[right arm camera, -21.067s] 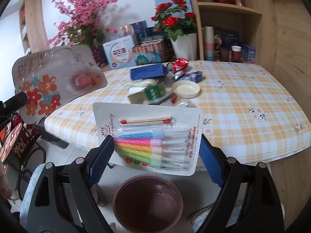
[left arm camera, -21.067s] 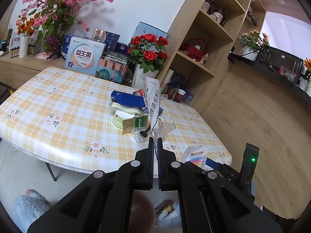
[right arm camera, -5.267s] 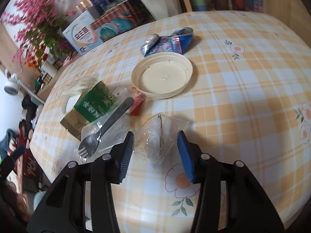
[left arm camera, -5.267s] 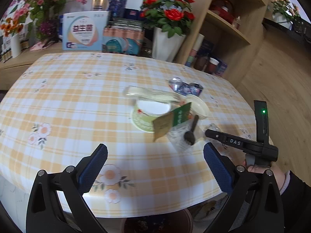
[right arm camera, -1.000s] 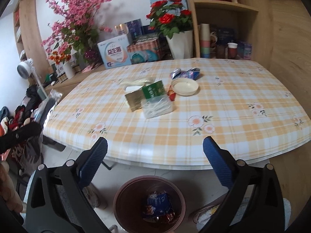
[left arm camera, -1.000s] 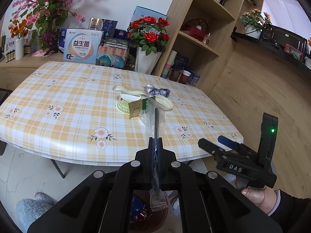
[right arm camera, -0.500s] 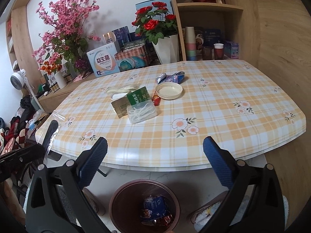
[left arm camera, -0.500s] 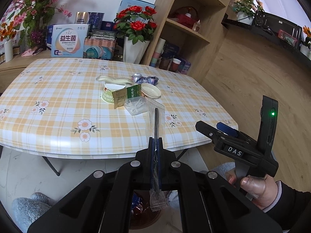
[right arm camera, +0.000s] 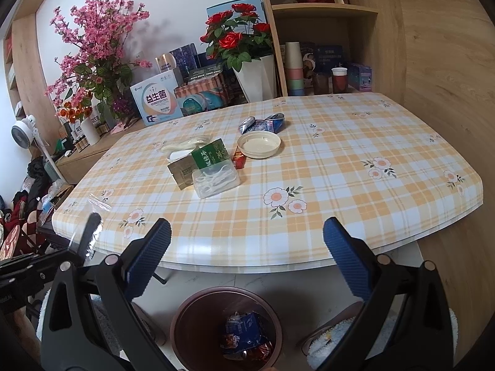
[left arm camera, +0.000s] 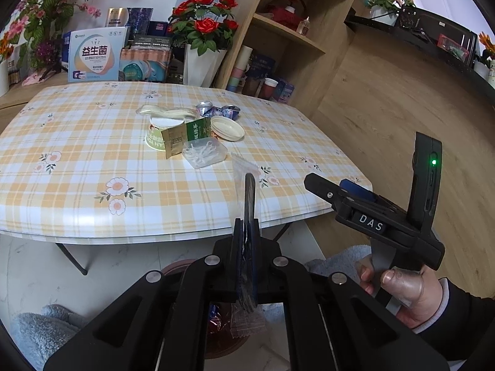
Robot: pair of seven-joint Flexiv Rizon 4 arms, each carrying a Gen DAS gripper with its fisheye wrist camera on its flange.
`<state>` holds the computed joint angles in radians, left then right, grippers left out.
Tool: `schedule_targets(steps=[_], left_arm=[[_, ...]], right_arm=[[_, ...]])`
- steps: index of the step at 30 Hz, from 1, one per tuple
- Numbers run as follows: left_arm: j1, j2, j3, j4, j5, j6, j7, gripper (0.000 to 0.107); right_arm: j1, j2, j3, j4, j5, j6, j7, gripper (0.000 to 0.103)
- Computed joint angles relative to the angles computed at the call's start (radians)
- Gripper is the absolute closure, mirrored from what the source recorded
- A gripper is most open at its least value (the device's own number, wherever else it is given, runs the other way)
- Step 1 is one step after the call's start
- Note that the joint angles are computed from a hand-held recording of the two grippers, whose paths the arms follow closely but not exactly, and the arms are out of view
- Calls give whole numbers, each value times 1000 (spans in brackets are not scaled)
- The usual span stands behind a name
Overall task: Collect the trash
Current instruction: 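Carry the fork over the brown bin and open the left tool, then move the right tool to the clear box of white floss picks and grasp it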
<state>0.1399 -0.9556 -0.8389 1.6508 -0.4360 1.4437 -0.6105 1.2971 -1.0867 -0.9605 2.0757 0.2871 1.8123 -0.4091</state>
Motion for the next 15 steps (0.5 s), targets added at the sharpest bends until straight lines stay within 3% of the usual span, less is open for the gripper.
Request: schedule_targets(steps=[10,15], left_arm=[[16,-14,-20,5,4,48,-21,62],[14,-23,-10,2,62,130,-74,29]], right_arm=[[1,1,0,0,-4,-5,3,6],[-3,-2,6,-1,-7,-9,6,6]])
